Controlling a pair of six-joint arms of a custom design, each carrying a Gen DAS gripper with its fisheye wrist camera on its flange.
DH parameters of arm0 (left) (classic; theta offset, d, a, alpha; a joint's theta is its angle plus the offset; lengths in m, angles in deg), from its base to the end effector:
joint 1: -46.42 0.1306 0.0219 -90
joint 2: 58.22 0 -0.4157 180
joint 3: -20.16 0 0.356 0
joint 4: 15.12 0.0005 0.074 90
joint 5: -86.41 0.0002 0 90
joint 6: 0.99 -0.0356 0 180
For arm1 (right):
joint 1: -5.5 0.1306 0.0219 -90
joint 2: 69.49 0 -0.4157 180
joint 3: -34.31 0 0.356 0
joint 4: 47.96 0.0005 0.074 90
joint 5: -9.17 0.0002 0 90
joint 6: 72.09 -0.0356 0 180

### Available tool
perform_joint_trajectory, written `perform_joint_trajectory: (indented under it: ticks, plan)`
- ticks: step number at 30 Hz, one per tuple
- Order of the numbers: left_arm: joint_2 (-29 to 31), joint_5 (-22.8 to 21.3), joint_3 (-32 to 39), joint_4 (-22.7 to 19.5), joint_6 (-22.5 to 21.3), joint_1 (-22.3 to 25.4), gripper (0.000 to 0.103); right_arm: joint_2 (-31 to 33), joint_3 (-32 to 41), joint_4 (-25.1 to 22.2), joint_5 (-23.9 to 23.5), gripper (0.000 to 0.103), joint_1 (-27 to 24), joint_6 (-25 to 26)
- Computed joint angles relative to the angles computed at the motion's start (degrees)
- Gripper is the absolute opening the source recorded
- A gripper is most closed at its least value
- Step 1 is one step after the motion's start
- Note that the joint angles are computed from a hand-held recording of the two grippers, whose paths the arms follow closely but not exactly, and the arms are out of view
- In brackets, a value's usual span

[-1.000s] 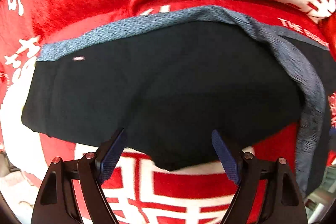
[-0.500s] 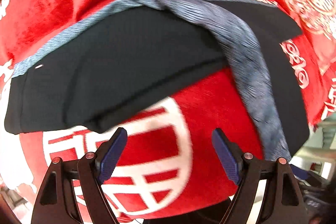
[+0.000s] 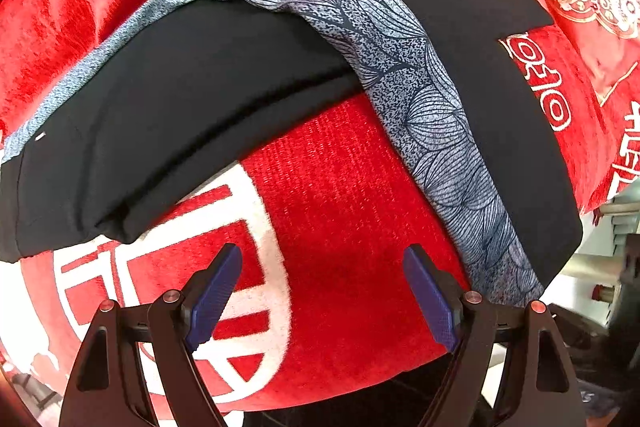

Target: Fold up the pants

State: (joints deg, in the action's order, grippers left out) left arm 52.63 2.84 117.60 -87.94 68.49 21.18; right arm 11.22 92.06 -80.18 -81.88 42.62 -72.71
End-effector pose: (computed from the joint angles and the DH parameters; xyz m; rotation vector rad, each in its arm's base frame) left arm 0.4713 -0.2271 0.3274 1.2010 2.8313 -0.1768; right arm 0.2750 0.2083 0.3119 1.2450 2.4878 0.7944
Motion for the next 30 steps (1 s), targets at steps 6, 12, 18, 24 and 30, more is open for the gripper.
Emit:
perform_joint_trajectory:
  ticks: [6, 12, 18, 24, 30]
  plan:
    - [1.3, -1.8, 3.3, -0.1, 5.7, -2.7, 0.084, -4.5, 3.0, -2.5, -5.4, 0.003, -6.8, 8.8]
    - [4.8, -3.9, 12.4, -2.8, 12.0, -3.9, 0.084, -4.7, 15.4, -14.8, -14.7, 0.003, -26.8, 32.6]
    - [9.7, -6.4, 22.1, -5.1, 13.6, -2.8, 0.084, 4.6, 25.4, -18.4, -23.4, 0.003, -46.4, 47.9]
    - [14.9, -9.1, 28.3, -5.5, 16.8, -3.6, 0.084, 18.4, 35.8, -29.4, -23.5, 0.008, -53.5, 60.5]
    - [20.9, -12.2, 33.9, -7.4, 18.1, -4.8, 0.084, 20.7, 38.4, -34.9, -15.7, 0.093, -52.6, 67.3]
